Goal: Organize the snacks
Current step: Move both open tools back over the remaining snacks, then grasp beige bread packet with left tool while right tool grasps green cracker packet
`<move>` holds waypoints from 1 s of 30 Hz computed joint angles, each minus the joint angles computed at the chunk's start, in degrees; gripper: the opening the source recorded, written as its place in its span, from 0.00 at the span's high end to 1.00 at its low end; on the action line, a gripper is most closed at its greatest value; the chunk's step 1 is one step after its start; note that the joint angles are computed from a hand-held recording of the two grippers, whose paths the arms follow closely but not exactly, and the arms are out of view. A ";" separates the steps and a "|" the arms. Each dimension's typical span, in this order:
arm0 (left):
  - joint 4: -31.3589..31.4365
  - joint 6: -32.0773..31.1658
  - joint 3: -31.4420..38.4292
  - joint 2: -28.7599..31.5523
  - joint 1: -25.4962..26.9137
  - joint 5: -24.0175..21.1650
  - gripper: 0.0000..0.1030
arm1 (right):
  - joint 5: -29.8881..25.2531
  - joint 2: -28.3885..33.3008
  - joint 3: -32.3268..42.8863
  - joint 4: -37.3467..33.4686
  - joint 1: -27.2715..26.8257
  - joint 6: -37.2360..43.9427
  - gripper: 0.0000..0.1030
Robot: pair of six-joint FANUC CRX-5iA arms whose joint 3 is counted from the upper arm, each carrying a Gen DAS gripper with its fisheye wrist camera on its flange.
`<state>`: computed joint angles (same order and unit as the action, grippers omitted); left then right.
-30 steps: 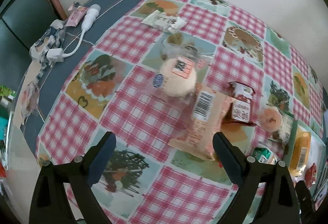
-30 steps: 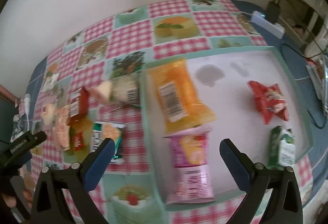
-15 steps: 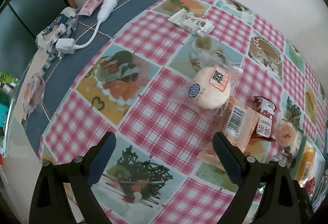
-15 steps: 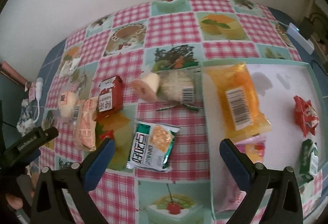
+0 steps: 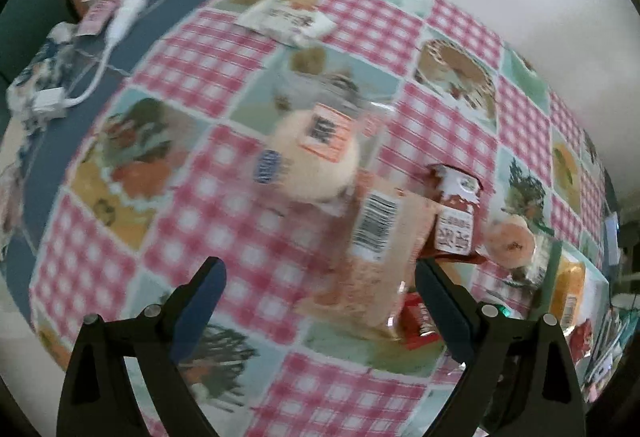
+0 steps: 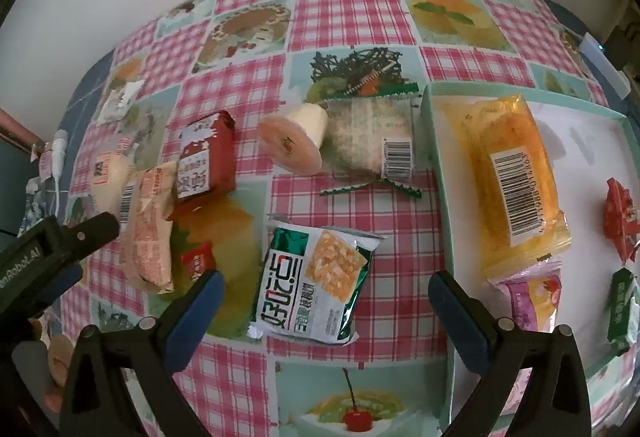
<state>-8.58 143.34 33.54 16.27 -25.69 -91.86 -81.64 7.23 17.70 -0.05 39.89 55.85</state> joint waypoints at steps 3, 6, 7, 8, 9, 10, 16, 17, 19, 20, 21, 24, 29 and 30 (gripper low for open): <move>0.62 -2.20 1.60 1.93 -0.15 -0.58 0.07 | -0.47 0.73 0.43 -0.12 -0.06 0.35 0.00; 0.84 -3.58 2.88 3.46 -0.16 -0.98 0.07 | -0.79 1.39 0.78 0.09 0.04 0.47 0.00; 0.83 -3.99 3.30 3.96 -0.21 -1.21 0.07 | -0.89 1.59 0.86 0.19 0.10 0.40 0.00; 0.77 -4.18 3.59 4.39 -0.28 -1.41 0.07 | -1.02 1.82 0.94 0.31 0.15 0.36 0.00; 0.71 -4.46 3.75 4.73 -0.25 -1.64 0.07 | -1.16 2.01 0.91 0.60 0.23 0.30 0.00; 0.67 -4.55 3.86 5.06 -0.21 -1.88 0.07 | -1.28 2.13 0.81 1.29 0.51 0.16 0.00; -0.01 -2.88 4.79 7.02 0.37 -4.48 0.07 | -1.66 3.16 0.50 4.11 2.26 0.53 0.00; -0.33 -2.86 4.99 7.18 0.36 -4.99 0.07 | -1.77 3.31 0.43 4.33 2.50 0.63 0.00; -0.88 -2.76 5.38 7.54 0.38 -6.08 0.07 | -1.71 3.42 0.05 4.28 2.87 0.40 0.00; -0.88 -2.64 5.21 7.47 0.50 -6.27 0.07 | -1.78 3.52 -0.04 4.37 2.96 0.34 0.00; -0.69 -2.45 5.09 7.45 0.60 -6.22 0.07 | -1.82 3.66 -0.16 4.55 3.05 0.26 0.00; -0.27 -2.07 4.75 7.36 0.81 -6.12 0.08 | -1.81 4.28 -0.12 4.26 3.16 0.01 0.00; -0.57 -1.84 4.31 7.20 0.58 -6.23 0.08 | -1.01 4.14 -1.61 5.94 4.40 -0.33 0.00; -0.64 -1.91 4.35 7.23 0.53 -6.21 0.10 | -0.86 3.98 -1.89 6.03 4.60 -0.57 0.00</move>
<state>-9.23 141.43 37.89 23.51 -25.15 -98.07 -82.49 11.21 15.81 5.98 44.49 55.28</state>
